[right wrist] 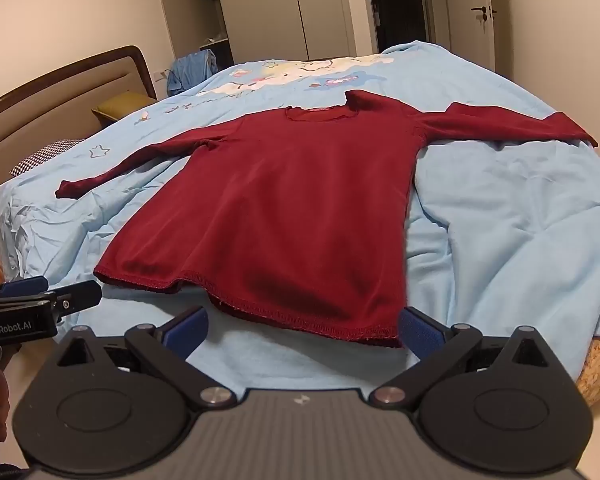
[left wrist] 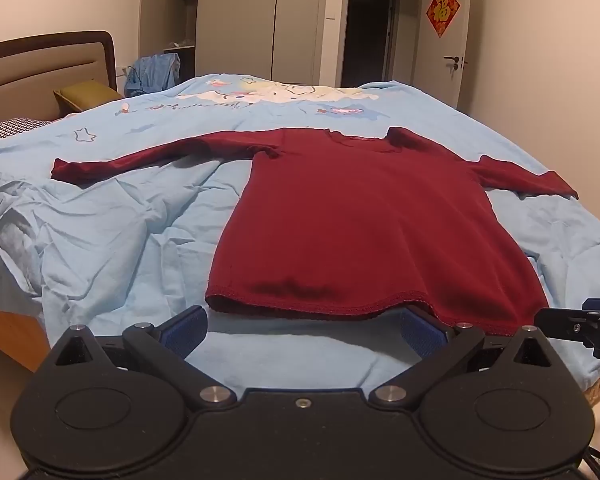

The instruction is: Fold small clothes

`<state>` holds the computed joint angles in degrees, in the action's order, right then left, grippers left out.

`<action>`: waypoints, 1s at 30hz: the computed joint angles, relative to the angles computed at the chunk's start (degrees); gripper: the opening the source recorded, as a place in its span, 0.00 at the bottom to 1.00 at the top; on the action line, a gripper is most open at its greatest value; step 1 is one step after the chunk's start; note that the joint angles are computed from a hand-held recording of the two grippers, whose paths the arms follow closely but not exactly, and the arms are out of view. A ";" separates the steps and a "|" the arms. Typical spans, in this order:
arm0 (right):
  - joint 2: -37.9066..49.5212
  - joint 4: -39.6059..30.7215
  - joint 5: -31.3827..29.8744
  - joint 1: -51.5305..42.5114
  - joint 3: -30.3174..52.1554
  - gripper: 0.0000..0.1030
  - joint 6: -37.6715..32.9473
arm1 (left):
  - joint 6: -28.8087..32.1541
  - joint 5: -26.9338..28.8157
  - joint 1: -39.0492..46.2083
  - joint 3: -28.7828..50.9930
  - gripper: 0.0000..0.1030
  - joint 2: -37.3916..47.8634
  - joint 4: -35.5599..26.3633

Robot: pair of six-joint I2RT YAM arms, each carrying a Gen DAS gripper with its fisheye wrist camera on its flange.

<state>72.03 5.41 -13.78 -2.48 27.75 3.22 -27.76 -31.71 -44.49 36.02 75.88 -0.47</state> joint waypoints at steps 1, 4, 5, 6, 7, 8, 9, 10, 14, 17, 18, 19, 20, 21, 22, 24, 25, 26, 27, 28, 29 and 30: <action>0.09 0.05 0.00 -0.01 0.02 1.00 -0.01 | 0.01 -0.01 0.00 0.01 0.99 0.03 0.01; 0.31 0.24 -0.44 -0.22 0.02 1.00 0.12 | 0.06 0.01 0.01 -0.01 0.99 0.04 0.05; 0.39 0.29 -0.45 -0.25 0.04 1.00 0.10 | 0.07 0.04 0.01 -0.06 0.99 0.00 0.08; 0.40 0.38 -0.37 -0.23 0.01 1.00 0.07 | 0.07 0.09 0.02 -0.10 0.99 -0.04 0.08; 0.46 0.39 -0.35 -0.24 0.02 1.00 0.08 | 0.05 0.12 0.03 -0.15 0.99 -0.10 0.08; 0.50 0.38 -0.34 -0.25 0.04 1.00 0.09 | 0.04 0.16 0.05 -0.21 0.99 -0.18 0.08; 0.54 0.33 -0.35 -0.26 0.07 1.00 0.12 | 0.01 0.01 0.00 0.10 0.99 0.04 -0.20; 0.43 0.17 -0.38 -0.28 0.09 1.00 0.13 | 0.01 0.01 0.00 0.10 0.99 0.04 -0.20; 0.32 -0.21 -0.68 -0.54 0.21 1.00 0.03 | -0.20 0.34 0.08 0.13 0.99 -0.05 -0.44; 0.85 0.19 -0.77 -0.71 0.20 1.00 0.02 | 0.04 0.64 0.37 0.18 0.99 0.10 -0.32; 0.93 0.34 -0.70 -0.63 0.18 1.00 0.11 | 0.04 0.64 0.37 0.18 0.99 0.10 -0.32; 1.04 0.35 -0.69 -0.58 0.24 1.00 0.12 | -0.03 0.66 0.36 0.23 0.99 0.12 -0.39; 1.04 0.24 -0.74 -0.62 0.29 1.00 0.10 | -0.06 0.65 0.35 0.28 0.99 0.16 -0.46; 1.07 0.19 -0.77 -0.62 0.34 1.00 0.11 | -0.06 0.65 0.35 0.28 0.99 0.16 -0.46; 1.07 0.13 -0.84 -0.64 0.39 1.00 0.11 | -0.07 0.63 0.34 0.34 0.99 0.20 -0.54; 1.25 0.26 -1.04 -0.85 0.38 1.00 -0.04 | -0.08 0.57 0.33 0.39 0.99 0.23 -0.61; 1.24 0.36 -1.02 -0.82 0.28 1.00 -0.04 | -0.03 0.63 0.35 0.35 0.99 0.19 -0.56; 1.20 0.48 -0.99 -0.77 0.13 1.00 -0.05 | -0.03 0.63 0.35 0.35 0.99 0.19 -0.56; 1.21 0.40 -0.97 -0.76 0.20 1.00 0.00 | -0.06 0.67 0.37 0.38 0.99 0.20 -0.60; 1.21 0.26 -0.97 -0.76 0.30 1.00 0.06 | -0.06 0.67 0.37 0.38 0.99 0.20 -0.60; 1.28 0.35 -0.98 -0.78 0.27 1.00 0.04 | -0.09 0.66 0.37 0.41 0.99 0.22 -0.62; 1.22 0.14 -0.94 -0.74 0.38 1.00 0.11 | -0.09 0.66 0.37 0.41 0.99 0.22 -0.62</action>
<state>73.25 5.55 -14.72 -3.21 28.13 3.33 -27.85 -31.05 -44.12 36.43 76.10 -1.09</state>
